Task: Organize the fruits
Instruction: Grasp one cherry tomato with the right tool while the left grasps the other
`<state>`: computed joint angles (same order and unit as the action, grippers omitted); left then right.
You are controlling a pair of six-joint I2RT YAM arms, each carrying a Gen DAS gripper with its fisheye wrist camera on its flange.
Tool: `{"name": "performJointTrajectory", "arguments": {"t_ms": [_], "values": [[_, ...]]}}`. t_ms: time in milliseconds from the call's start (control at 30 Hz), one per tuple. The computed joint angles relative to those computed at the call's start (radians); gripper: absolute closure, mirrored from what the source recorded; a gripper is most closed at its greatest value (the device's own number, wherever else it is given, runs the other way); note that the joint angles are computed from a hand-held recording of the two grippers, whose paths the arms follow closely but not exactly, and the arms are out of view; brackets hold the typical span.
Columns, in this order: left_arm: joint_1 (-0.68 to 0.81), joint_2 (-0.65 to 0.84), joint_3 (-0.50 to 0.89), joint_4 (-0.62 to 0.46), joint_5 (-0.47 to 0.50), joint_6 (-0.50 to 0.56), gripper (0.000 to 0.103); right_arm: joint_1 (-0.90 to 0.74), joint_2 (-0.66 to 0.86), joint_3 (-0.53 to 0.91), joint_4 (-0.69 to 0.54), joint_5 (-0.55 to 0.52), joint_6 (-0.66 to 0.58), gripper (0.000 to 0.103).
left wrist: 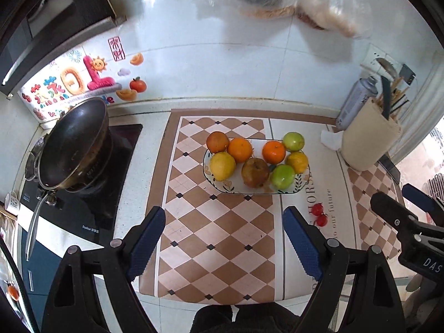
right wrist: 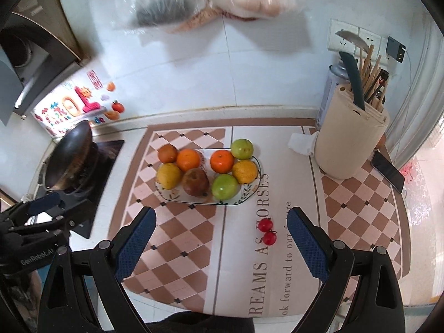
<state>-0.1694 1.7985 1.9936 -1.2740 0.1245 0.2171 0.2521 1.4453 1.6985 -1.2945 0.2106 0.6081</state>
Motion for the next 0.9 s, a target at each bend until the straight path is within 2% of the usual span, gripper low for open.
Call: {"name": "performJointTrajectory", "arguments": {"t_ms": [200, 367, 500, 533, 567, 633, 700, 767, 833, 900], "values": [[0.005, -0.062, -0.036, 0.000, 0.011, -0.002, 0.017, 0.058, -0.037, 0.025, -0.038, 0.020, 0.049, 0.006], [0.003, -0.075, -0.054, 0.002, 0.019, -0.016, 0.017, 0.039, -0.094, -0.028, 0.011, -0.008, 0.062, 0.006], [-0.017, -0.058, -0.070, 0.022, 0.002, -0.039, 0.015, -0.070, -0.186, -0.158, 0.102, -0.118, 0.048, 0.006], [-0.030, -0.053, -0.086, 0.039, -0.013, -0.045, 0.010, -0.114, -0.212, -0.200, 0.129, -0.168, 0.046, 0.006], [-0.042, -0.051, -0.099, 0.051, -0.024, -0.049, 0.001, -0.176, -0.239, -0.252, 0.157, -0.232, 0.042, 0.006], [-0.074, -0.050, -0.138, 0.096, -0.053, -0.062, 0.001, -0.262, -0.266, -0.325, 0.181, -0.302, 0.023, 0.006], [-0.115, -0.033, -0.163, 0.130, -0.094, -0.071, 0.001, -0.336, -0.302, -0.418, 0.221, -0.330, -0.007, 0.010], [-0.151, -0.001, -0.166, 0.148, -0.127, -0.076, 0.001, -0.399, -0.318, -0.507, 0.261, -0.362, -0.042, 0.027], [-0.192, 0.039, -0.165, 0.170, -0.166, -0.076, 0.001, -0.441, -0.313, -0.591, 0.307, -0.376, -0.077, 0.037], [-0.242, 0.104, -0.147, 0.187, -0.228, -0.074, 0.001, -0.476, -0.292, -0.681, 0.375, -0.397, -0.109, 0.042]]}}
